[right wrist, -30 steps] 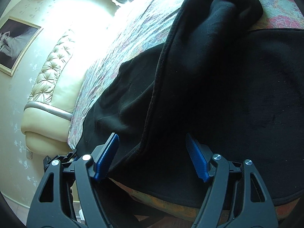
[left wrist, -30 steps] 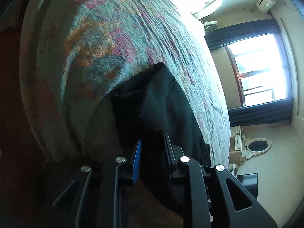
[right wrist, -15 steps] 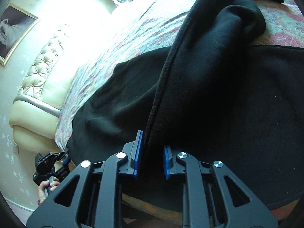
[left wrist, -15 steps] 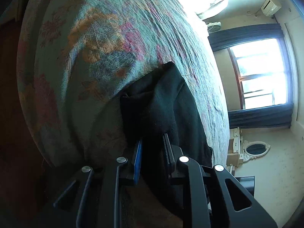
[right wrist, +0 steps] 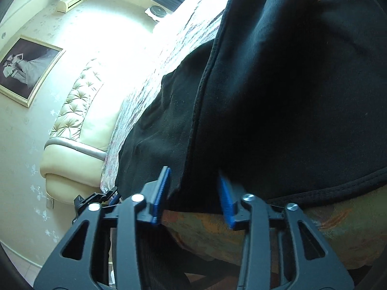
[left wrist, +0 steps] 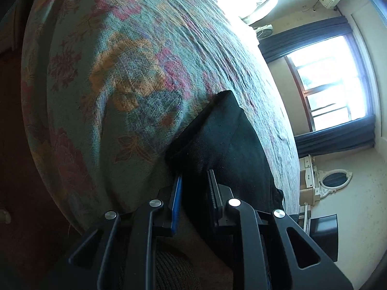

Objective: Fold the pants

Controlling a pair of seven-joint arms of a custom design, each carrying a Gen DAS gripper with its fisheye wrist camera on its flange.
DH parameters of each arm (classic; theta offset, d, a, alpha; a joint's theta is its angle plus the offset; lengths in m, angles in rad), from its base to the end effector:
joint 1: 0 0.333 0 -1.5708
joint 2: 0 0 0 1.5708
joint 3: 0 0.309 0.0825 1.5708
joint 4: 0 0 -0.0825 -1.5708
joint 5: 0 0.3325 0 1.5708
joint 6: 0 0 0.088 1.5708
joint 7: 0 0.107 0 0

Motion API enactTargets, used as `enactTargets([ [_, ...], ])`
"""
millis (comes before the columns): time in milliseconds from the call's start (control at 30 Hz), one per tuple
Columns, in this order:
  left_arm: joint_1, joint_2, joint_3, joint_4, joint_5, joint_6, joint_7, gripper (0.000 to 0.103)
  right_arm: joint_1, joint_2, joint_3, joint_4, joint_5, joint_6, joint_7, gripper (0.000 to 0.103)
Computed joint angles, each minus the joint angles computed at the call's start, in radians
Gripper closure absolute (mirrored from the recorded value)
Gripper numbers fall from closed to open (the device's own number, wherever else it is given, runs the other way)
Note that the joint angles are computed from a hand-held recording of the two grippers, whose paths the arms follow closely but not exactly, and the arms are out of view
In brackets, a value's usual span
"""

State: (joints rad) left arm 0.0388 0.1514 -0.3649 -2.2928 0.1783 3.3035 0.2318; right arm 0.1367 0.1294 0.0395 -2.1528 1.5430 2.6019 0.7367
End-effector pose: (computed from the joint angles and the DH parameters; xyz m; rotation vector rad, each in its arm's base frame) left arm 0.5092 -0.1842 0.4260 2.6346 -0.9893 1.3067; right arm 0.5270 0.0726 0.3851 -1.3110 1.7482 0.2403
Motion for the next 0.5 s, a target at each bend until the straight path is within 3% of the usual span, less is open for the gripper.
enactTargets([
  [33, -0.007, -0.017, 0.01, -0.003, 0.033, -0.017, -0.033, 0.082, -0.018, -0.012, 0.01, 0.003, 0.004, 0.022, -0.026, 0.04],
  [67, -0.036, -0.038, 0.055, 0.001, 0.136, -0.051, -0.123, 0.082, -0.019, -0.024, -0.003, 0.012, -0.028, 0.048, -0.006, 0.039],
  [100, -0.088, -0.061, 0.134, 0.013, 0.31, -0.092, -0.276, 0.082, 0.005, -0.03, -0.037, 0.024, -0.054, 0.08, 0.037, 0.039],
  [167, -0.238, -0.104, 0.309, 0.034, 0.563, -0.153, -0.492, 0.082, 0.079, -0.022, -0.161, 0.079, -0.048, 0.102, 0.059, 0.038],
  [200, -0.318, -0.118, 0.386, 0.049, 0.621, -0.184, -0.528, 0.082, 0.075, -0.004, -0.185, 0.117, -0.051, 0.118, 0.085, 0.035],
  [233, -0.362, -0.121, 0.428, 0.07, 0.664, -0.193, -0.545, 0.082, 0.06, 0.024, -0.216, 0.164, -0.02, 0.085, 0.11, 0.033],
  [267, -0.376, -0.114, 0.435, 0.09, 0.669, -0.182, -0.519, 0.082, 0.011, 0.061, -0.218, 0.214, 0.067, 0.03, 0.09, 0.032],
  [300, -0.361, -0.102, 0.407, 0.11, 0.622, -0.17, -0.444, 0.082, -0.059, 0.097, -0.184, 0.261, 0.114, 0.002, 0.12, 0.032],
  [333, -0.317, -0.078, 0.344, 0.136, 0.553, -0.148, -0.345, 0.077, -0.131, 0.147, -0.139, 0.325, 0.12, -0.016, 0.189, 0.032],
  [367, -0.243, -0.047, 0.257, 0.175, 0.543, -0.128, -0.307, 0.065, -0.172, 0.2, -0.114, 0.395, 0.09, -0.028, 0.267, 0.032],
  [433, -0.109, 0.035, 0.082, 0.244, 0.455, -0.077, -0.162, 0.048, -0.185, 0.323, -0.137, 0.57, -0.054, -0.06, 0.459, 0.032],
  [500, -0.018, 0.124, -0.092, 0.307, 0.224, -0.092, 0.095, 0.047, -0.233, 0.433, -0.108, 0.745, -0.309, -0.077, 0.63, 0.032],
])
